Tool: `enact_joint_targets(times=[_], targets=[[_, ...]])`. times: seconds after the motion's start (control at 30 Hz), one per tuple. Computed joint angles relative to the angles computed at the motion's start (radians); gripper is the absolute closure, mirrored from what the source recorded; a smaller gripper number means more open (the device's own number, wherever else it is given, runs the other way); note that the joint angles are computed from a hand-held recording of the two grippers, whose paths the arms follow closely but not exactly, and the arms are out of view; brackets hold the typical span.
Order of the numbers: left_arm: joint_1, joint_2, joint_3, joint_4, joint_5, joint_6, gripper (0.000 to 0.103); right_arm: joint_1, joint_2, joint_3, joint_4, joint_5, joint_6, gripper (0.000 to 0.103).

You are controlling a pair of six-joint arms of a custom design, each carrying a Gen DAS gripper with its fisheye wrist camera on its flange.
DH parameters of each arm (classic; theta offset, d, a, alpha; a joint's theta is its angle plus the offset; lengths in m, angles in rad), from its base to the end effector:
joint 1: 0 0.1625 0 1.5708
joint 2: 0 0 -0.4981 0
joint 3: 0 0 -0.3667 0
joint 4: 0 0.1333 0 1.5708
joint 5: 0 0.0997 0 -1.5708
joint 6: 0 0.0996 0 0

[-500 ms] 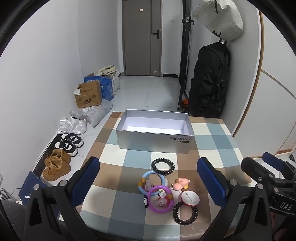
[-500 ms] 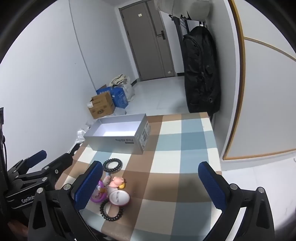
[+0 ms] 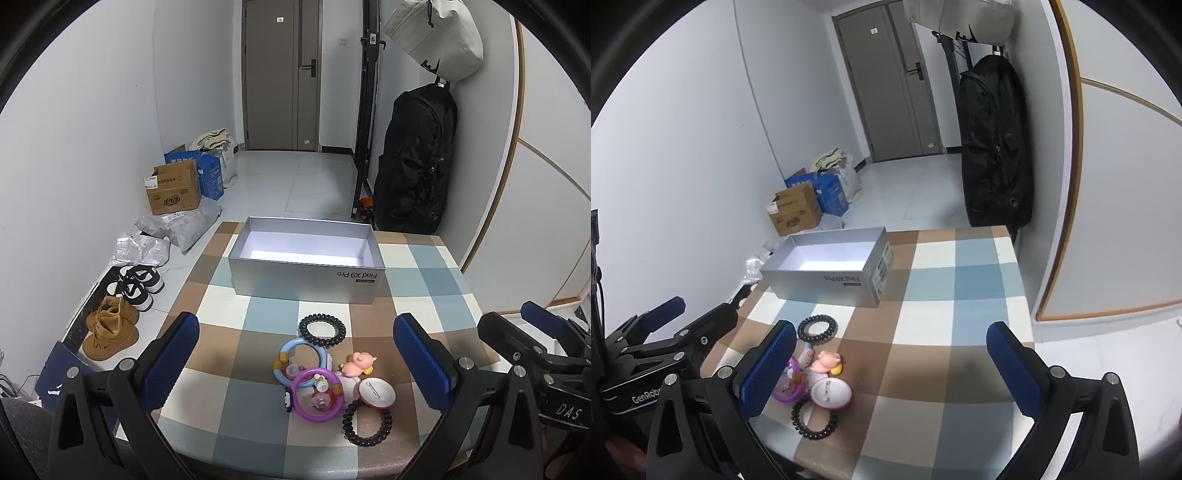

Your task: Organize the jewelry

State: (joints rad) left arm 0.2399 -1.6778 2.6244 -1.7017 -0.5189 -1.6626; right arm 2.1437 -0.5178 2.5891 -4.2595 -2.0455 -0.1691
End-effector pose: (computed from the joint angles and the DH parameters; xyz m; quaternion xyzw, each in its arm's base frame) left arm -0.1357 -0.2595 0.2537 0.0653 0.8159 -0.4342 0.3762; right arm 0.2849 -0.2797 0.0728 0.2691 -0.8889 0.3342 0.1602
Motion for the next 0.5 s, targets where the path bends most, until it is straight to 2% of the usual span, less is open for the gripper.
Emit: enact_joint_targets(times=[0.5], targets=[[0.008,-0.013,-0.002,-0.016,-0.007,0.012,0.001,0.004,0.0,-0.007,-0.002,-0.013,-0.001,0.0]])
